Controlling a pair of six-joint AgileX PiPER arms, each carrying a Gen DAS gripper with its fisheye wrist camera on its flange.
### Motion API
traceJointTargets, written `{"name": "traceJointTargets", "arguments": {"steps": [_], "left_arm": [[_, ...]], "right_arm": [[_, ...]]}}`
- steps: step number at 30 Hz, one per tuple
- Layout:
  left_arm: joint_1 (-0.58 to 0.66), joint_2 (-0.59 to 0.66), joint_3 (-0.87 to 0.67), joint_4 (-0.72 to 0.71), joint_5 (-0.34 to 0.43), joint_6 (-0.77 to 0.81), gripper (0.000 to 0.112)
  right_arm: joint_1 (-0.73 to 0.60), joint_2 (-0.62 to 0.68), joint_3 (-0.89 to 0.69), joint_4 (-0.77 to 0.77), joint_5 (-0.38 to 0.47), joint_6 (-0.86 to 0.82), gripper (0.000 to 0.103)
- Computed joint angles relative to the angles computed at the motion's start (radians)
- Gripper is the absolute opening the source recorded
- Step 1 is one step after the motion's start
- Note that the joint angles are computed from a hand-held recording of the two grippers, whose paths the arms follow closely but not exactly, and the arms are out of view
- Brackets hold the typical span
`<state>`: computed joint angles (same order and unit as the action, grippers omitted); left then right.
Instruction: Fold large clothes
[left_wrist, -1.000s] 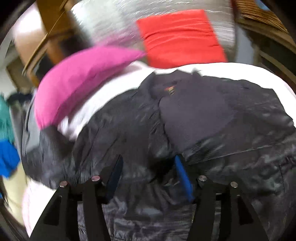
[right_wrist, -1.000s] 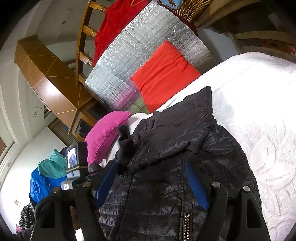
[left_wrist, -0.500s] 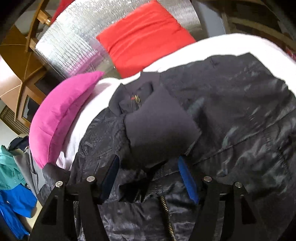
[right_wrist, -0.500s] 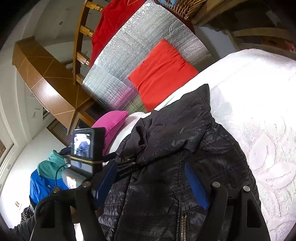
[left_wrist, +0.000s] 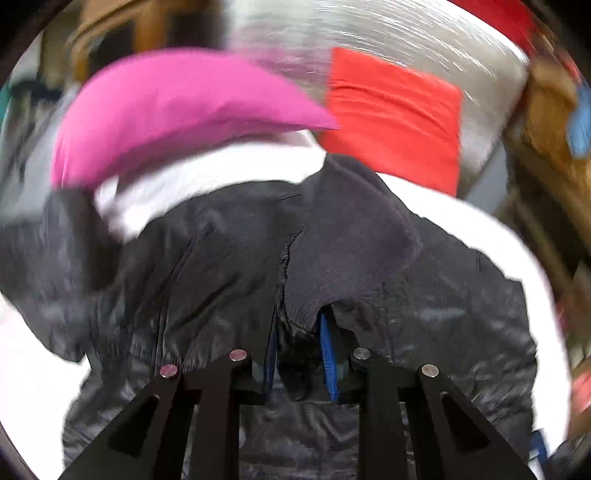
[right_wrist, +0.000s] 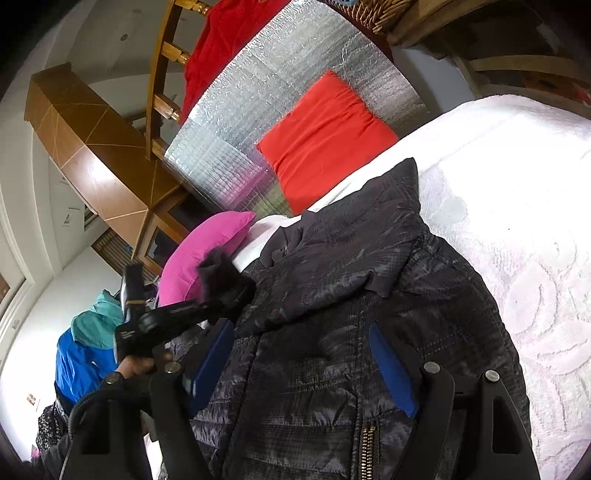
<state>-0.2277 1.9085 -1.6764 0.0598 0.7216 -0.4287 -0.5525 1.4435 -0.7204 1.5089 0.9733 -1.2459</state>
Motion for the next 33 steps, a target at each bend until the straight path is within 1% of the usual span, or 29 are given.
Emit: {"name": "traceJointTargets", "arguments": {"steps": [1, 3, 5, 7, 9, 11, 13, 15, 17, 20, 22, 23, 24, 25, 26, 28, 29, 30, 31, 32, 33], "left_arm": [[0.039, -0.008, 0.032, -0.089, -0.025, 0.041, 0.023], [0.088, -0.017, 0.082, -0.199, -0.059, 0.091, 0.023], [0.132, -0.017, 0.124, -0.323, -0.081, 0.164, 0.023], [0.195, -0.020, 0.182, -0.500, -0.105, 0.251, 0.023], [0.237, -0.011, 0.205, -0.594, -0.103, 0.302, 0.023], [0.264, -0.001, 0.220, -0.653, -0.099, 0.356, 0.023], [0.274, 0.004, 0.222, -0.669, -0.095, 0.388, 0.023], [0.285, 0.009, 0.221, -0.694, -0.091, 0.412, 0.023], [0.299, 0.006, 0.225, -0.706, -0.086, 0.430, 0.017], [0.303, 0.021, 0.186, -0.651, -0.058, 0.414, 0.013], [0.298, 0.003, 0.203, -0.620, -0.061, 0.415, 0.012], [0.294, 0.001, 0.204, -0.604, -0.062, 0.409, 0.011], [0.292, -0.002, 0.208, -0.599, -0.064, 0.411, 0.011], [0.293, -0.001, 0.207, -0.603, -0.060, 0.418, 0.009], [0.291, 0.000, 0.205, -0.596, -0.060, 0.415, 0.008], [0.288, -0.009, 0.219, -0.563, -0.085, 0.403, 0.007], [0.290, -0.008, 0.228, -0.565, -0.085, 0.412, 0.007], [0.293, -0.001, 0.230, -0.574, -0.077, 0.424, 0.007], [0.296, 0.004, 0.240, -0.578, -0.075, 0.434, 0.007], [0.296, -0.003, 0.260, -0.582, -0.089, 0.444, 0.007], [0.298, -0.014, 0.279, -0.588, -0.100, 0.452, 0.007]], "right_arm": [[-0.001, 0.008, -0.003, -0.002, 0.007, 0.003, 0.079], [-0.005, 0.024, -0.009, -0.006, 0.020, 0.009, 0.079], [-0.020, 0.055, -0.019, -0.007, 0.056, 0.026, 0.079], [-0.040, 0.094, -0.035, -0.012, 0.094, 0.054, 0.079], [-0.065, 0.141, -0.057, -0.009, 0.149, 0.096, 0.079], [-0.077, 0.179, -0.073, 0.014, 0.184, 0.147, 0.079], [-0.070, 0.221, -0.096, 0.033, 0.194, 0.216, 0.079], [-0.047, 0.260, -0.131, 0.043, 0.172, 0.295, 0.079], [-0.023, 0.310, -0.177, 0.062, 0.154, 0.371, 0.079], [0.014, 0.403, -0.271, 0.082, 0.139, 0.504, 0.079], [0.039, 0.428, -0.319, 0.069, 0.092, 0.579, 0.076], [0.050, 0.430, -0.341, 0.047, 0.065, 0.605, 0.059], [0.064, 0.429, -0.376, -0.014, 0.024, 0.652, 0.019], [0.071, 0.416, -0.398, -0.072, -0.010, 0.687, 0.014], [0.071, 0.382, -0.403, -0.121, -0.044, 0.695, 0.014], [0.062, 0.305, -0.392, -0.183, -0.103, 0.678, 0.014], [0.059, 0.302, -0.403, -0.199, -0.098, 0.676, 0.014], [0.066, 0.318, -0.436, -0.256, -0.088, 0.695, 0.014], [0.085, 0.354, -0.481, -0.335, -0.074, 0.731, 0.018], [0.091, 0.396, -0.508, -0.373, -0.043, 0.760, 0.019], [0.083, 0.415, -0.508, -0.372, -0.022, 0.768, 0.031]]}}
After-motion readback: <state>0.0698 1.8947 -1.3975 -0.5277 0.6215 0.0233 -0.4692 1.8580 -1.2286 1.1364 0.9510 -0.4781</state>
